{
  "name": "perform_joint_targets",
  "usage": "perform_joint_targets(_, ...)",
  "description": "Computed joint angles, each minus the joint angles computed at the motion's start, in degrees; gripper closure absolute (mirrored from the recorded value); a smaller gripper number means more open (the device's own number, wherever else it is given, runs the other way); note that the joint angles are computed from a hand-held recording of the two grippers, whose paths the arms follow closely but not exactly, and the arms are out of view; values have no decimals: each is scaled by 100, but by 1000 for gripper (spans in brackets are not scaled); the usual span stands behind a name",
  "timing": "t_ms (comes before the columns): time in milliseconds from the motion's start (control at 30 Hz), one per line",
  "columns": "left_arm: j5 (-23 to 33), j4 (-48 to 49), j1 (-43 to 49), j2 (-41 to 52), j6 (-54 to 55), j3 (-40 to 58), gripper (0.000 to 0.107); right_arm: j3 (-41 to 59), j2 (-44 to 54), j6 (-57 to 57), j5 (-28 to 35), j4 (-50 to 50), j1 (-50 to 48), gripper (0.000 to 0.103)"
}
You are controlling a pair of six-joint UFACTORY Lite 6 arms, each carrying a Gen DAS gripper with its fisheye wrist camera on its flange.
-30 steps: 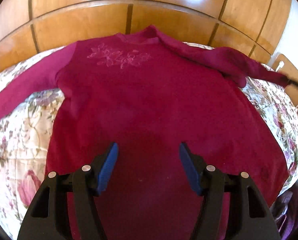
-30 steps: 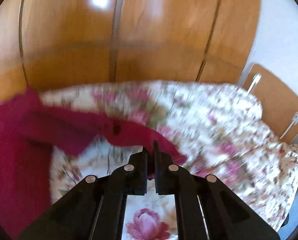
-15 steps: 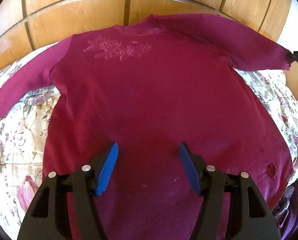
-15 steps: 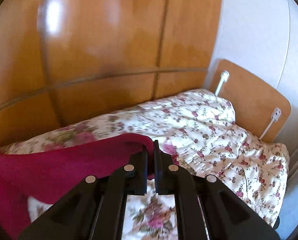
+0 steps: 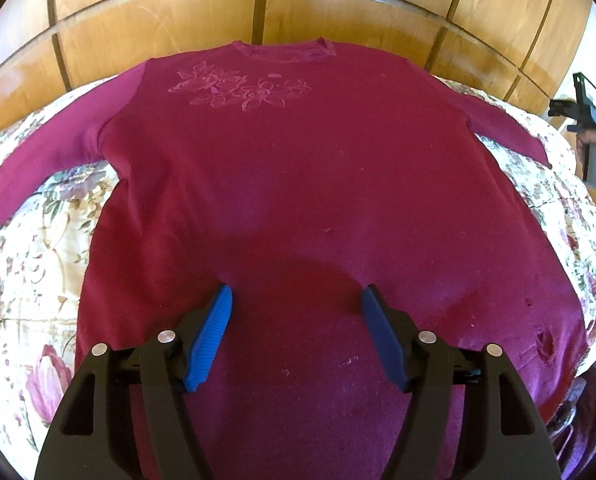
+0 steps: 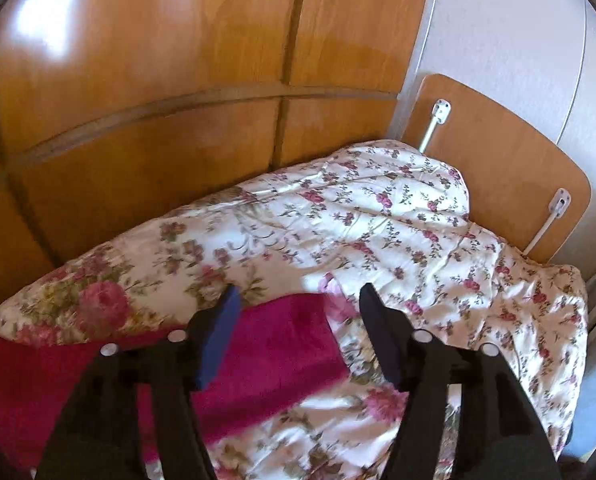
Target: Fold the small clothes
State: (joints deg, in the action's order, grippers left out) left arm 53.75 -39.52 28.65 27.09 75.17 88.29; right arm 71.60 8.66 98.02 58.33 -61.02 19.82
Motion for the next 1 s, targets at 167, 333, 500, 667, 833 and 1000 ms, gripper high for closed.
perform_joint_targets(167, 605, -142, 611, 88, -140, 523, 40, -1493, -992, 447, -1244, 227, 1326, 41)
perform_joint_targets(333, 1187, -39, 1432, 681, -524, 1685, 40, -2333, -1006, 1307, -2956, 419, 3148, 41)
perform_joint_targets(500, 2074, 226, 2198, 1543, -826, 2832, 40, -2118, -75, 2388, -3535, 258, 4561, 42)
perform_joint_targets(667, 2741, 237, 2596, 1520, -489, 2441, 43, -1780, 360, 3173, -3228, 25, 5280, 66)
perform_joint_targets(833, 2593, 174, 2626, 1281, -300, 1807, 92, -991, 830, 2352, -2543, 701, 5550, 96)
perform_joint_targets(1000, 3053, -143, 2874, 1042, 251, 1905, 96, -824, 410, 2620, -1673, 394, 6167, 97)
